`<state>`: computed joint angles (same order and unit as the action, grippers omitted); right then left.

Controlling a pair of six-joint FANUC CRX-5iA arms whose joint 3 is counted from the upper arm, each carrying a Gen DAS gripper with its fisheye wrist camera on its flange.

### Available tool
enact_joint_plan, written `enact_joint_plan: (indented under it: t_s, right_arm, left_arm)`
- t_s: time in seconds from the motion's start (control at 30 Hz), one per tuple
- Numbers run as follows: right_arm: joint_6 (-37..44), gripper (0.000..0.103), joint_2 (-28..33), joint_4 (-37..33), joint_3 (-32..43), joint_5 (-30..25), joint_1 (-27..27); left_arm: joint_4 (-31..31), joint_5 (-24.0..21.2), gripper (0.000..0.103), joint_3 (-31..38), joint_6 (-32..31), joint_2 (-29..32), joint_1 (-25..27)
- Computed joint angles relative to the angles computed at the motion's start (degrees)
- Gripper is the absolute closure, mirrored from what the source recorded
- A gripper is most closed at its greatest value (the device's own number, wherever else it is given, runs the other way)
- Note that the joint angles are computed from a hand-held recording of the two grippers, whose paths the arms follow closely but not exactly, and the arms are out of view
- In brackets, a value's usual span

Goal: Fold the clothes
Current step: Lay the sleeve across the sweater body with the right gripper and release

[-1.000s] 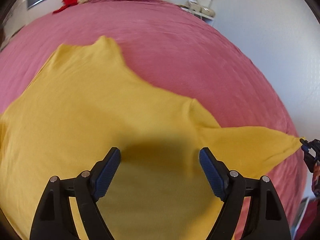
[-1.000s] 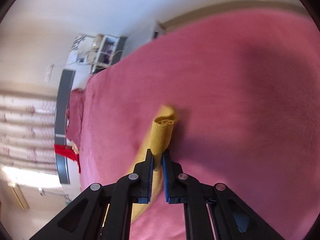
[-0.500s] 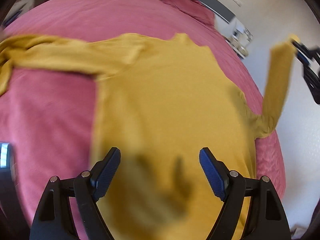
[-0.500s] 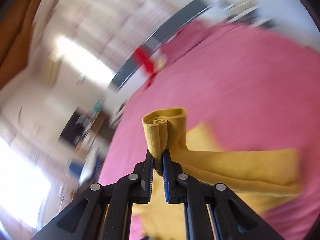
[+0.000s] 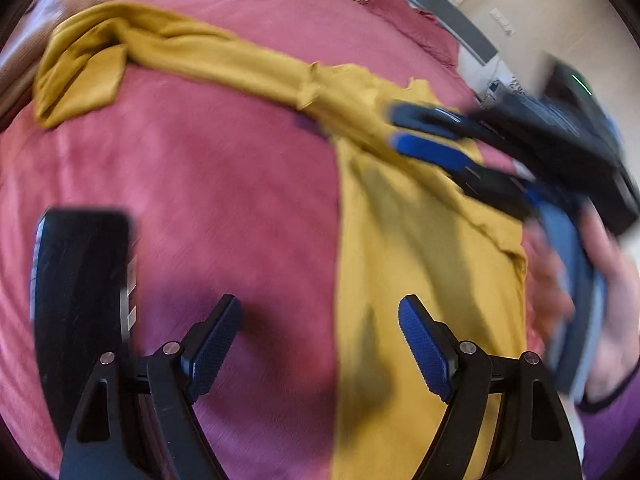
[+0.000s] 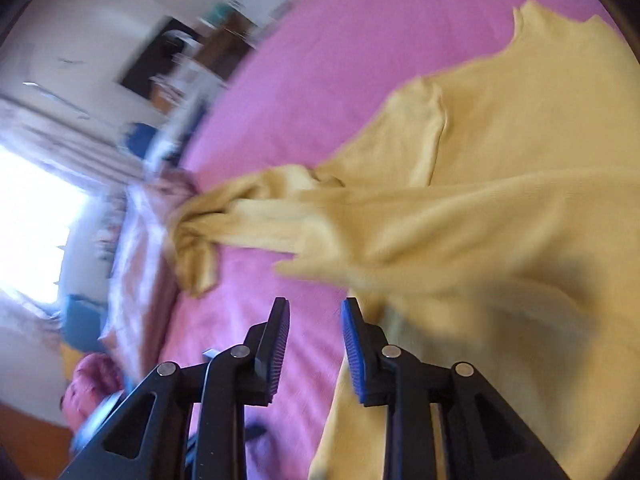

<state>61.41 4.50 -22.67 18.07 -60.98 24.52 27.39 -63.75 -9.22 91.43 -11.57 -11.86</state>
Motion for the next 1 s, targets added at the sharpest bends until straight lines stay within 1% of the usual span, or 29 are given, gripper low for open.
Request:
enact_joint_plan:
  t_s: [0.07,0.13,0.2,0.27,0.33,0.43,0.5,0.53,0.57,0.6,0.63,0.7,0.73,0.77,0.8,0.87,0.93,0.97,1.0]
  right_arm:
    - [-1.4,0.076,-4.8,5.3,-4.0,0.7,-1.0]
    - [-6.1,0.076,-9.6,13.9,-8.6,0.3,-2.3]
    - [-10.4,0.075,-13.4,17.8,-12.4,-1.3,-7.0]
    - [-13.5,0.071,-15.5,18.7,-14.4,-3.3,-13.5]
    - [-16.2,0.071,-15.5,14.9,-15.0,-4.0,-20.5]
    - [-14.6,0.071,-13.7,-0.4,-14.5,-2.2,-32.2]
    - [-12.0,0.072,-11.6,-8.4,-13.2,-2.5,-36.6]
    - [-10.5,0.076,-10.2,-12.3,-12.6,-2.9,-38.5]
    - [-10.0,0.086,-9.5,-14.4,-12.5,-2.2,-39.4]
    - [-10.5,0.091,-9.2,-14.7,-12.5,-1.0,-39.6]
    - [-11.0,0.093,-9.0,-13.3,-12.2,0.2,-39.3]
    - [-11.9,0.100,-8.6,-9.2,-11.6,2.7,-38.7]
    - [-12.8,0.102,-8.5,-6.1,-11.4,4.2,-38.0]
    - [-14.1,0.102,-8.3,-2.6,-11.3,5.7,-37.1]
    - [-14.9,0.101,-7.8,0.0,-10.7,5.9,-36.7]
    - [-10.4,0.099,-5.7,-0.5,-7.5,2.2,-36.8]
    - [-4.9,0.092,-4.9,-2.1,-5.3,-1.0,-36.4]
    - [-4.2,0.085,-5.3,-0.2,-5.0,-2.3,-35.1]
    - [-4.3,0.082,-6.1,2.9,-5.2,-3.5,-33.3]
  left_arm:
    - [-0.8,2.2,0.021,2.9,-0.1,2.8,-2.2]
    - [-1.6,4.2,0.021,6.0,-0.4,5.7,-4.1]
    - [-4.2,7.0,0.021,9.8,-0.7,8.9,-6.1]
    - [-7.1,9.1,0.021,14.5,-0.6,12.9,-8.0]
    - [-10.2,9.6,0.021,19.6,0.4,17.0,-9.7]
    - [-15.0,8.6,0.021,27.4,2.7,23.0,-12.1]
    - [-15.9,8.4,0.021,28.1,2.7,23.5,-12.2]
    - [-16.2,8.3,0.021,28.6,2.7,23.8,-12.5]
    - [-16.6,8.2,0.021,29.0,2.8,24.2,-12.7]
    - [-16.9,8.1,0.021,29.5,2.8,24.5,-12.9]
    - [-17.2,7.9,0.021,29.9,2.9,24.9,-13.1]
    - [-17.9,7.8,0.021,30.7,2.9,25.5,-13.5]
    - [-18.4,8.0,0.021,30.7,2.7,25.6,-13.7]
    - [-18.9,8.0,0.021,30.8,2.6,25.7,-13.8]
    - [-19.7,7.1,0.021,31.4,2.7,26.3,-14.0]
    - [-21.1,5.5,0.021,32.5,2.8,27.4,-14.2]
    - [-21.1,6.5,0.021,31.6,2.4,27.1,-14.2]
    - [-20.6,7.2,0.021,30.9,1.9,26.6,-14.0]
    - [-20.2,7.9,0.021,30.1,1.4,26.1,-13.9]
